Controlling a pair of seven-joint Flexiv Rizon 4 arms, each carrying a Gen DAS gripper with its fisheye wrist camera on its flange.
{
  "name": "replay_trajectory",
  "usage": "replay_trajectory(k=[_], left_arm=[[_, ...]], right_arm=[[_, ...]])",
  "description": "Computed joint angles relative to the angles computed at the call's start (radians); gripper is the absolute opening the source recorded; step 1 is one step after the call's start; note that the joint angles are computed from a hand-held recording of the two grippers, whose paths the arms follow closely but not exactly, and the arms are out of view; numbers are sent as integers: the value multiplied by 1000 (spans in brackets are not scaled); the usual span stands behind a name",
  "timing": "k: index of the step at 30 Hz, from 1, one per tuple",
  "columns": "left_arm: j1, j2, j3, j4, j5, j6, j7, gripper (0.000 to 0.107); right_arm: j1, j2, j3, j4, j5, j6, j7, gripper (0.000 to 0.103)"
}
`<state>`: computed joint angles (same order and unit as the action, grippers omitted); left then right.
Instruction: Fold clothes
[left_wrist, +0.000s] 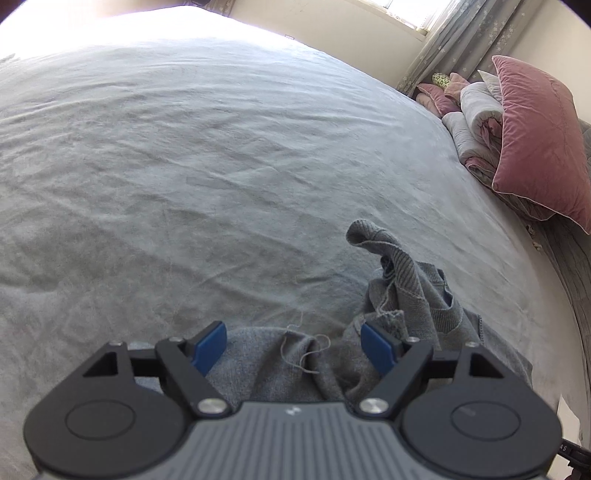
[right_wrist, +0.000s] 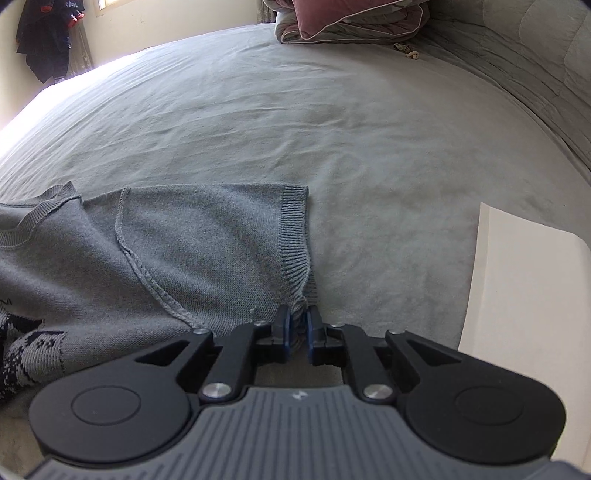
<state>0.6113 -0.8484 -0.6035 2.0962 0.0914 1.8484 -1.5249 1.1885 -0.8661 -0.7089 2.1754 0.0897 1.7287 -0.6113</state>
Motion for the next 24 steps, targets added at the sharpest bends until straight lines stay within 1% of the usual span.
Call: replay_trajectory(k=[1, 3, 4, 5, 6, 7, 9, 11, 12, 14, 15, 18, 20, 21, 22, 23, 24], left_arm=[[37, -20, -42, -2, 11, -21, 6, 81], [101, -60, -116, 2, 26, -25, 18, 81], [132, -85, -151, 4, 37, -22, 26, 81], [153, -103, -174, 5, 43, -17, 28, 81], [176, -125, -201, 5, 49, -18, 31, 81], [199, -150, -228, 4, 55, -21, 34, 80], [237, -196, -277, 0, 66, -34, 44, 78], [268, -239, -320, -5, 70, -57, 61, 70], [271, -249, -331, -9, 64, -70, 68, 68], [258, -245, -328, -18, 48, -87, 81, 60], [247, -240, -322, -22, 38, -95, 87, 58], [235, -242, -322, -28, 20, -113, 116, 44], [233, -246, -328, -32, 8, -130, 137, 24], [232, -245, -328, -32, 2, -131, 146, 20], [227, -239, -323, -30, -6, -121, 148, 11], [222, -231, -318, -27, -11, -108, 146, 4], [217, -224, -312, -26, -15, -97, 142, 4]], right_arm=[[0, 3, -5, -3, -4, -1, -5, 18], [6, 2, -25, -11, -13, -6, -16, 19], [12, -2, -39, -16, -17, -9, -22, 26], [22, -11, -57, -21, -18, -8, -24, 39], [25, -20, -68, -30, -18, -2, -28, 44], [16, -25, -67, -43, -21, 4, -36, 47], [-5, -32, -60, -71, -24, 15, -53, 47], [-52, -30, -21, -113, -34, 29, -78, 47], [-71, -32, -4, -137, -40, 28, -88, 47], [-109, -36, 32, -185, -54, 21, -104, 47], [-128, -41, 50, -210, -63, 14, -110, 47], [-177, -56, 97, -280, -95, -1, -121, 47], [-209, -68, 128, -326, -120, -9, -128, 48], [-224, -73, 141, -347, -133, -18, -130, 48], [-239, -79, 155, -369, -146, -27, -132, 49], [-254, -84, 168, -391, -161, -37, -133, 49], [-270, -89, 183, -413, -176, -47, -133, 49]])
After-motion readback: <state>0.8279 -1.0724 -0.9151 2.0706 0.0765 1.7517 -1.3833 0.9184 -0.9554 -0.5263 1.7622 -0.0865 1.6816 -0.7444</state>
